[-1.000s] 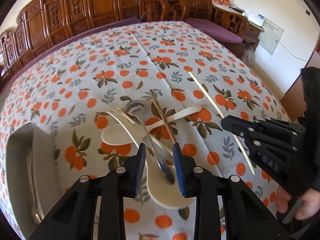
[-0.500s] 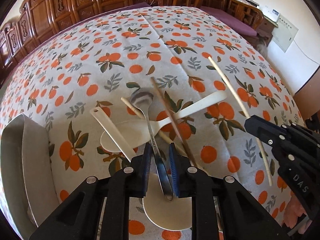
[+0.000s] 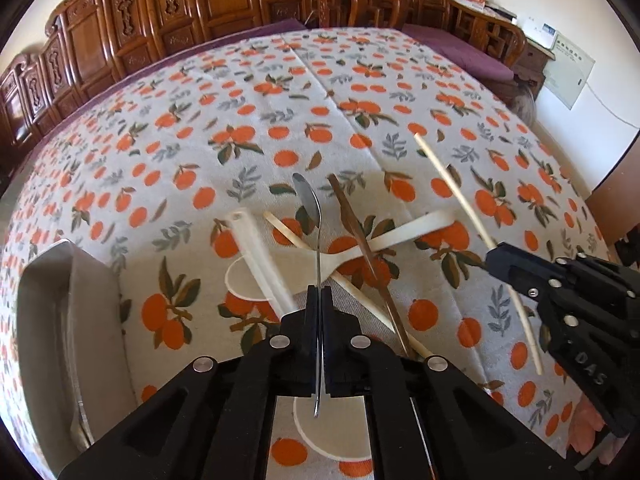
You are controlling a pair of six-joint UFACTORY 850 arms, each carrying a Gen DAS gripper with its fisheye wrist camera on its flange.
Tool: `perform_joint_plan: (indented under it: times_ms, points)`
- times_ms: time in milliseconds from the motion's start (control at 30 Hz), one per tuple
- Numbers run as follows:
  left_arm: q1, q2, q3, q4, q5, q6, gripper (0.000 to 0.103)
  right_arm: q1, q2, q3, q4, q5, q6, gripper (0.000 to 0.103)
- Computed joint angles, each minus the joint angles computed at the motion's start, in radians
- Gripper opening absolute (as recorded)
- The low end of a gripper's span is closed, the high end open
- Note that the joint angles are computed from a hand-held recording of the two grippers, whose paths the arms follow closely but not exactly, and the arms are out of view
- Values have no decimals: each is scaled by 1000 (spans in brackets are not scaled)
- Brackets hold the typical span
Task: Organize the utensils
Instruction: 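Close the left tool on the metal spoon while the right tool holds the chopstick, then carry the metal spoon into the tray with the left tool while the right tool follows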
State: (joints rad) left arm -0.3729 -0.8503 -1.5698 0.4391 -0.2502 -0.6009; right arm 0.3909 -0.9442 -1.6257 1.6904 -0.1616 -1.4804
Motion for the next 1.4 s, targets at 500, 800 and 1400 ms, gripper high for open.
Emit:
perform_joint_plan:
  times_ms: [500, 800, 1400]
  points:
    - [24, 173, 191, 260, 96, -245, 1, 35, 26, 13, 159, -29, -170, 6]
    - [54, 265, 313, 543, 140, -526, 1, 86, 48, 24, 213, -21, -279, 6]
    - [133, 363, 458, 1075, 137, -1044, 1, 164, 104, 69, 420, -68, -555, 6]
